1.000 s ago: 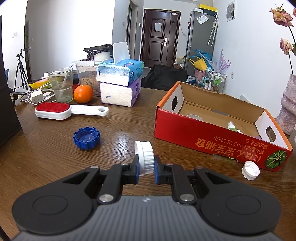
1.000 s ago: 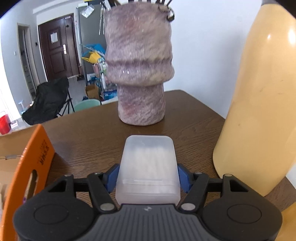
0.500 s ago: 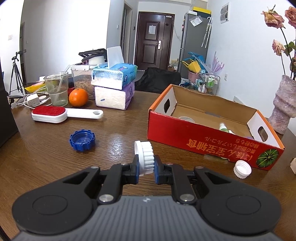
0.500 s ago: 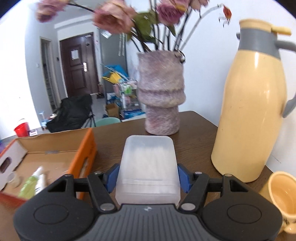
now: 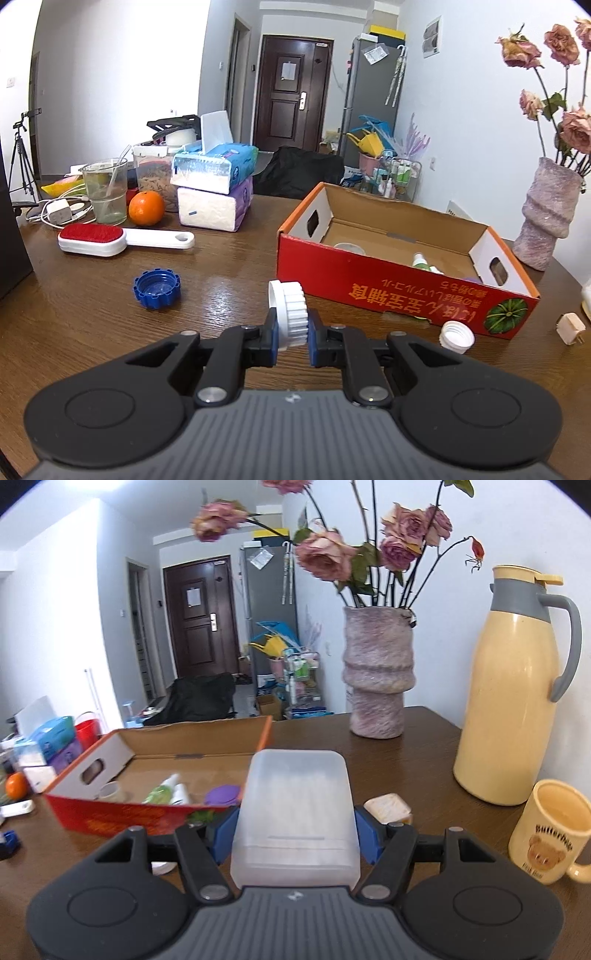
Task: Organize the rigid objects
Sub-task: 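Carry the white cap and translucent box with both grippers over the cardboard box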
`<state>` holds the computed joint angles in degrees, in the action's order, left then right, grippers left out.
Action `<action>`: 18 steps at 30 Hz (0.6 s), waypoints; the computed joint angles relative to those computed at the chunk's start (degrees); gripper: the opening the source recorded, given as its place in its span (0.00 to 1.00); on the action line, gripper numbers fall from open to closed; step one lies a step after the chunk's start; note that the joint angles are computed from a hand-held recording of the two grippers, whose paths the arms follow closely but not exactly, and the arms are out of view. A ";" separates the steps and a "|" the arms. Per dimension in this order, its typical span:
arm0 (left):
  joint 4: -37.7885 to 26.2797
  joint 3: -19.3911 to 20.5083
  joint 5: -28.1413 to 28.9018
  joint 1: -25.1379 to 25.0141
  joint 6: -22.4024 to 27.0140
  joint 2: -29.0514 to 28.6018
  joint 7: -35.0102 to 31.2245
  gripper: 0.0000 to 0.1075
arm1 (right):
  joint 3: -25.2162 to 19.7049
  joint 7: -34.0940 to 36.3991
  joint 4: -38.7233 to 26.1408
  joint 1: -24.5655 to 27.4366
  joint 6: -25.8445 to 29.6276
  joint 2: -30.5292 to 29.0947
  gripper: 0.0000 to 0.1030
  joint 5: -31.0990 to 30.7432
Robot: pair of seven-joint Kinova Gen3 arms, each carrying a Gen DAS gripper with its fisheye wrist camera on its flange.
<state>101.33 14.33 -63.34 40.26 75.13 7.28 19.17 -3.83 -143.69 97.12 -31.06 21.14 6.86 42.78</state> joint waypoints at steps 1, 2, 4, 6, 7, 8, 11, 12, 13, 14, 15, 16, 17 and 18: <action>0.02 0.15 -0.13 0.21 0.18 -0.09 0.05 0.14 | -0.29 0.08 0.62 -0.07 -0.38 -0.43 0.63 -0.36; 0.10 0.28 -0.27 0.38 0.29 -0.24 0.09 0.14 | -0.68 0.46 1.11 -0.06 -0.63 -0.79 0.63 -0.89; 0.18 0.57 -0.40 0.66 0.49 -0.51 0.08 0.14 | -1.38 0.66 2.05 -0.30 -1.00 -1.49 0.63 -1.25; 0.29 0.85 -0.58 0.85 0.52 -0.82 0.19 0.14 | -2.33 1.38 2.80 -0.43 -1.15 -2.19 0.63 -2.14; 0.19 1.02 -0.51 0.94 0.65 -0.89 0.10 0.14 | -2.73 1.30 3.12 -0.61 -1.17 -2.48 0.63 -2.11; 0.17 1.14 -0.46 0.97 0.56 -1.02 -0.09 0.14 | -3.12 1.04 3.47 -0.81 -1.23 -2.78 0.63 -1.94; -0.05 1.50 -0.37 1.03 0.42 -1.28 -1.26 0.14 | -4.51 2.28 4.23 -0.67 -1.94 -3.40 0.63 -3.95; -0.32 1.62 -0.34 1.10 0.55 -1.27 -1.76 0.14 | -4.80 2.10 4.51 -0.78 -2.22 -3.58 0.63 -4.22; -0.48 1.73 -0.32 1.19 0.67 -1.29 -2.12 0.14 | -5.09 2.02 4.70 -0.90 -2.43 -3.71 0.63 -4.42; -0.79 1.84 -0.25 1.29 0.87 -1.32 -2.80 0.14 | -5.36 1.74 4.87 -1.12 -2.59 -3.82 0.63 -4.31; -1.06 1.92 -0.20 1.40 1.11 -1.30 -3.32 0.14 | -5.58 0.96 5.00 -1.50 -2.63 -3.92 0.63 -3.67; -1.31 1.96 -0.10 1.45 1.26 -1.32 -3.95 0.14 | -5.81 0.15 5.02 -1.86 -2.58 -4.02 0.63 -3.01; -1.62 1.99 0.06 1.49 1.46 -1.36 -4.72 0.14 | -6.06 -0.20 4.91 -2.07 -2.56 -4.05 0.63 -2.79; -1.77 1.97 0.25 1.44 1.39 -1.49 -5.32 0.14 | -6.29 -0.51 4.76 -2.29 -2.56 -4.07 0.63 -2.51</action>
<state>99.56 16.30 -63.08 41.70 76.51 5.79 13.85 -10.11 -144.20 101.88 -33.35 18.58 2.79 40.27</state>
